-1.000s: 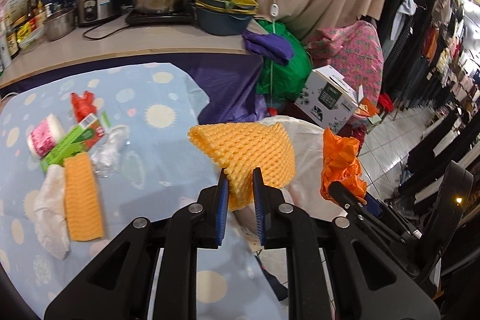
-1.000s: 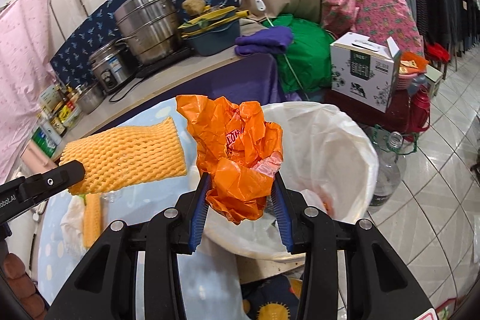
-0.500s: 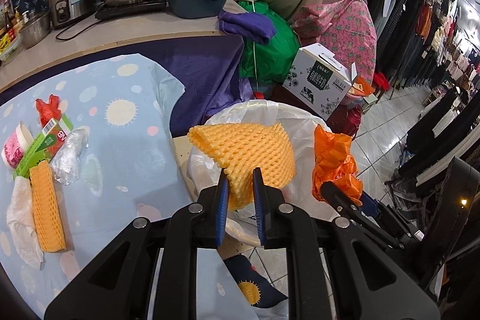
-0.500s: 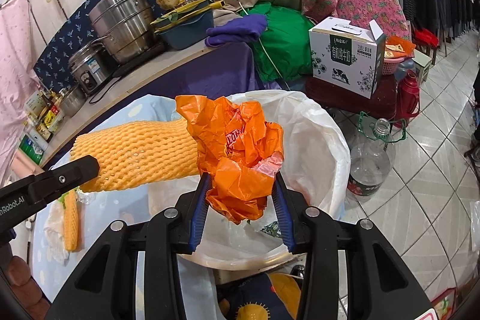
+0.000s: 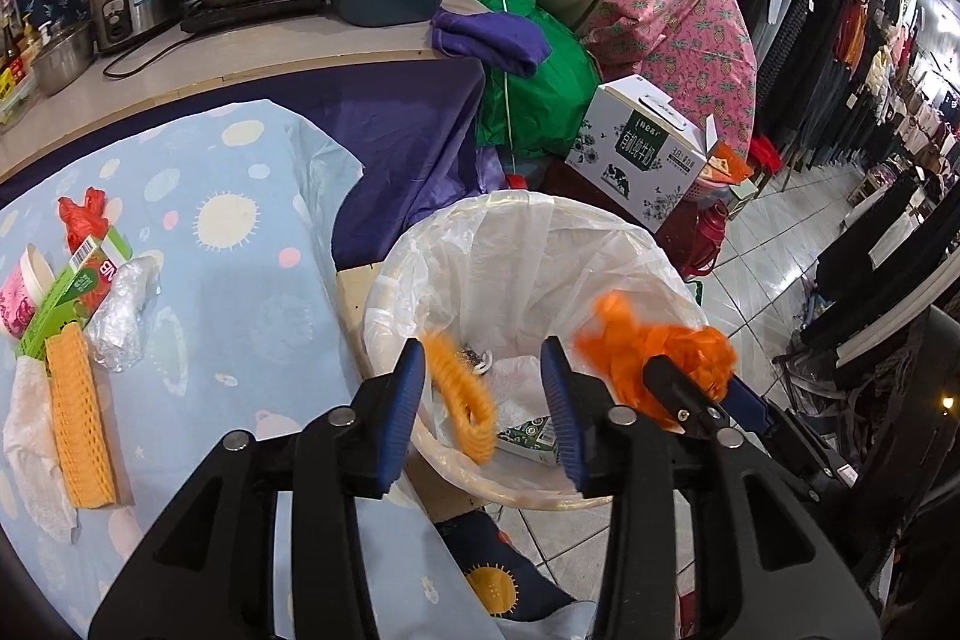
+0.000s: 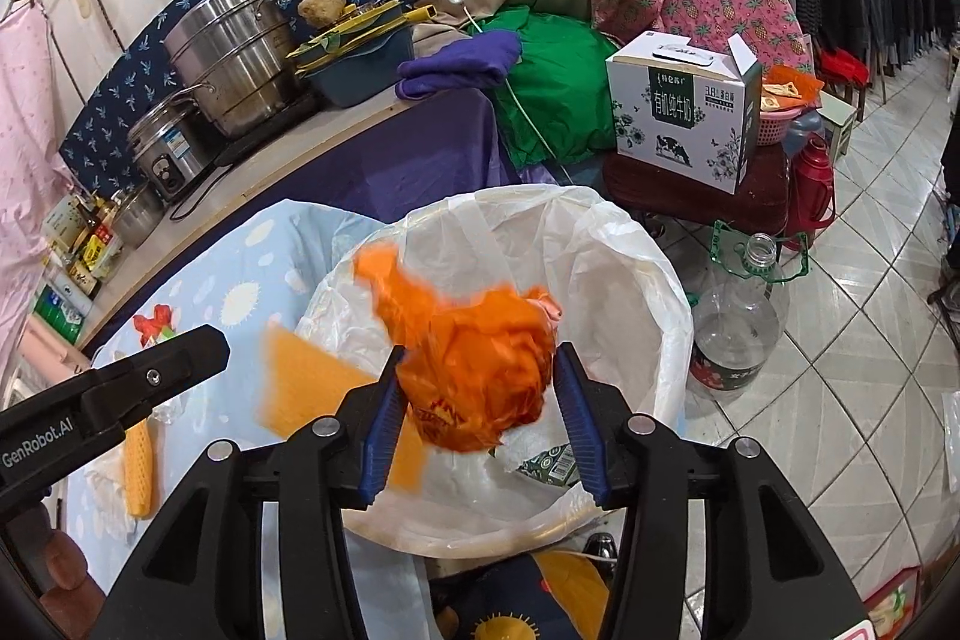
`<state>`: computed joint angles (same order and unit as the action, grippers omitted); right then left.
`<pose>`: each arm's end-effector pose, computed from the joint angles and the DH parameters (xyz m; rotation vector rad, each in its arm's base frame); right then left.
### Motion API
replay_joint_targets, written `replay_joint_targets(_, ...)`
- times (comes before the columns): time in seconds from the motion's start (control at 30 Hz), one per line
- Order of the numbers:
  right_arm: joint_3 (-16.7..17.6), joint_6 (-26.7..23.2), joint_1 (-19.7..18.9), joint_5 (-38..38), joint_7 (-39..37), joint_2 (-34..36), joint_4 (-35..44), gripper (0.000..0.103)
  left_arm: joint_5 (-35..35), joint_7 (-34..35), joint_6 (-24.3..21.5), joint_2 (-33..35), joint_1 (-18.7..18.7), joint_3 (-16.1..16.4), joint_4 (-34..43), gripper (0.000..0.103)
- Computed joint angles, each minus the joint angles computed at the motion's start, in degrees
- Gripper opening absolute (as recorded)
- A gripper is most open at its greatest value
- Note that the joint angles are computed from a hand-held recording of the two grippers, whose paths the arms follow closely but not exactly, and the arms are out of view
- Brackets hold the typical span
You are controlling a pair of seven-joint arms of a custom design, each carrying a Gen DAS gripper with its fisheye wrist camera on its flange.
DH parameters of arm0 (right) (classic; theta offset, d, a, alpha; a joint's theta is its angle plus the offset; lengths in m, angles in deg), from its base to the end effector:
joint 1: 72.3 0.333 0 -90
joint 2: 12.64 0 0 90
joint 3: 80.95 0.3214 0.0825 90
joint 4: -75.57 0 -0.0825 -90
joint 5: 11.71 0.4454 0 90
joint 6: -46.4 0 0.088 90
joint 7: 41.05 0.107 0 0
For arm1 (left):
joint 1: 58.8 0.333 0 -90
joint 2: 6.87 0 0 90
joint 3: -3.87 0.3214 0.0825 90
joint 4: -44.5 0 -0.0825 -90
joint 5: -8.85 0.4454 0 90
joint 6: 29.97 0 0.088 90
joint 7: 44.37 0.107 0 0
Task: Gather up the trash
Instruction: 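Open both tools to drop the sleeve and bag into the bin, then move both open tools back over the paper towel and mesh sleeve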
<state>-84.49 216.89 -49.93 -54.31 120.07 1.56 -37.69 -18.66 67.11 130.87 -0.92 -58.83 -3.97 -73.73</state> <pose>0.6360 0.2685 0.3859 -1.5028 1.8662 -0.5042 0.6586 -0.0668 0.4247 -1.8137 2.0108 -0.8846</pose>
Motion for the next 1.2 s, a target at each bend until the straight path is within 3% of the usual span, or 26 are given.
replay_joint_targets(1.0, 1.99, -1.16, 1.73, 2.0, -4.5, 1.39, 3.52, 0.049, -1.54, -1.1, 1.04, -3.13, 1.97, 1.94, -3.19, 0.041)
replay_joint_targets(1.2, 3.14, -1.71, 2.93, 4.39, -7.97, 3.01, 5.86, 0.049, 0.42, -4.0, 2.93, -4.92, 3.56, 3.52, -5.59, 0.051)
